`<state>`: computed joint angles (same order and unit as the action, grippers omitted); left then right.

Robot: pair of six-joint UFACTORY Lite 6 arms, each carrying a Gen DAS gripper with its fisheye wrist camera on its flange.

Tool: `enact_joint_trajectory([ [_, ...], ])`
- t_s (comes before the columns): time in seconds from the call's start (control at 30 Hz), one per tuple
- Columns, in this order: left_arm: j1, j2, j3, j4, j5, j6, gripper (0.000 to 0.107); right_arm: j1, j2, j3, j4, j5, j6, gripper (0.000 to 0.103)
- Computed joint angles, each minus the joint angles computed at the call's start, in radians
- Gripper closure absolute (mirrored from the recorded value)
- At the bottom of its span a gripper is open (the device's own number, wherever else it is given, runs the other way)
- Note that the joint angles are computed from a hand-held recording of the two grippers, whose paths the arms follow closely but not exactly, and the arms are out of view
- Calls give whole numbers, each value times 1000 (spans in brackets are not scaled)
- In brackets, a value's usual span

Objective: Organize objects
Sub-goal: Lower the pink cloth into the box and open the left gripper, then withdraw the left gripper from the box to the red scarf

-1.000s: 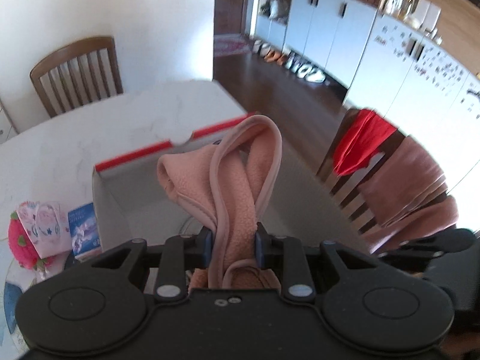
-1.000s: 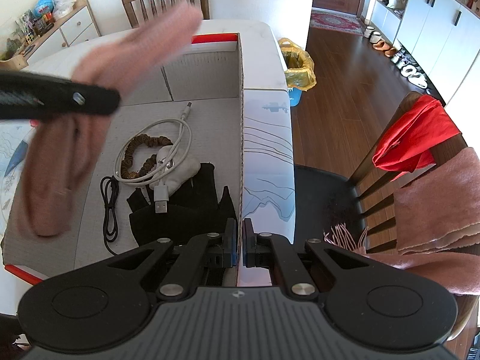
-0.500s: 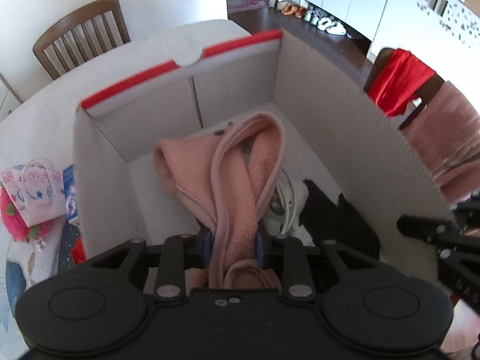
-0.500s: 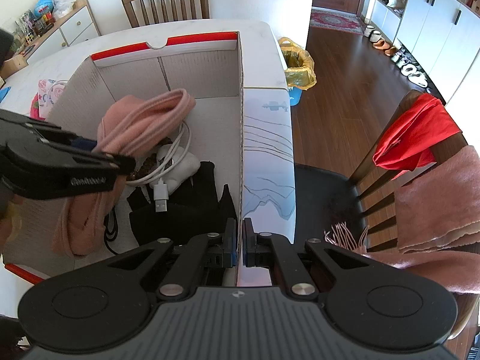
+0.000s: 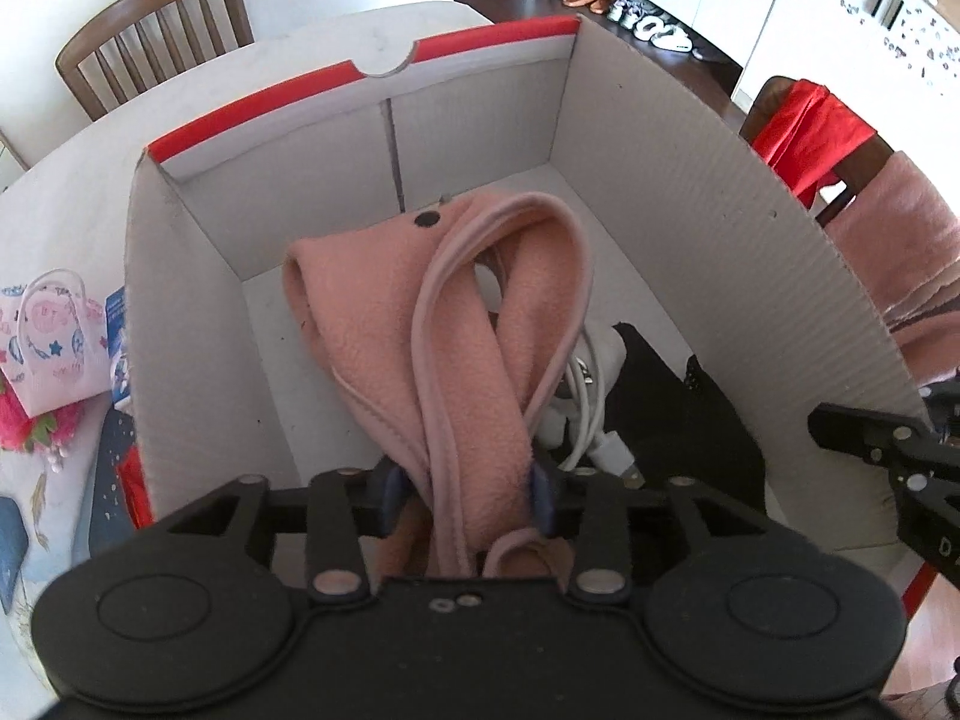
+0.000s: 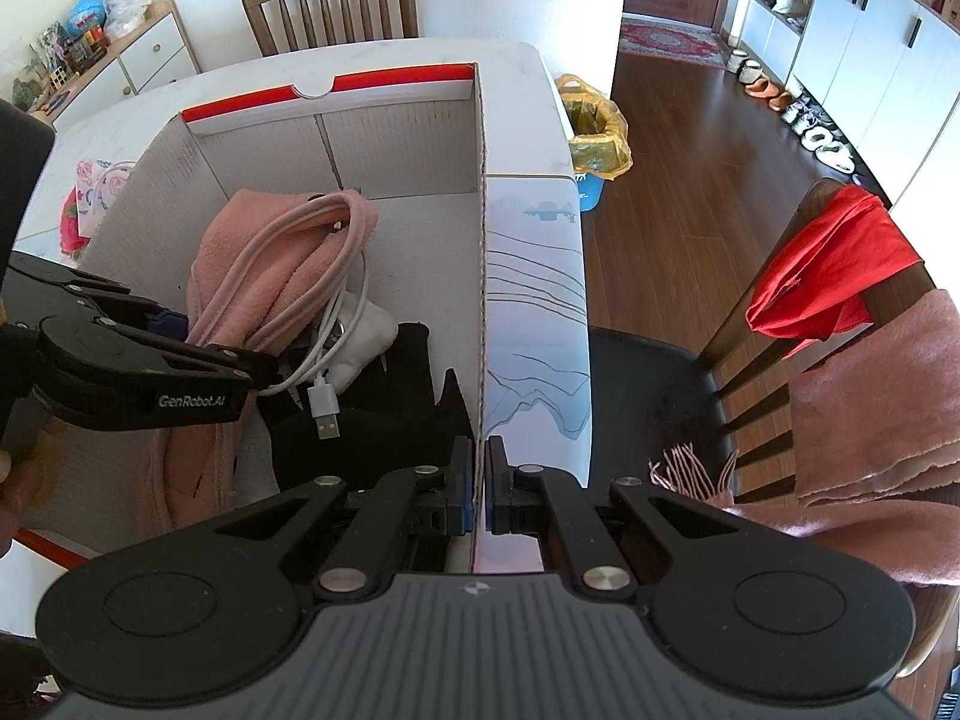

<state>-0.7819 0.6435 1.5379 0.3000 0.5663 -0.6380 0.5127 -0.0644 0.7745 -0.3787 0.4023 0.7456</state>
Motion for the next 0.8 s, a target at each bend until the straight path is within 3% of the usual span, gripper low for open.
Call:
enact_joint_trajectory([
  [0.3, 2, -128, -122, -14, -71, 19, 48, 0, -3, -3, 1, 0, -1, 99],
  [0.8, -33, -371, -235, 138, -112, -180, 44, 0, -4, -4, 7, -1, -4, 99],
])
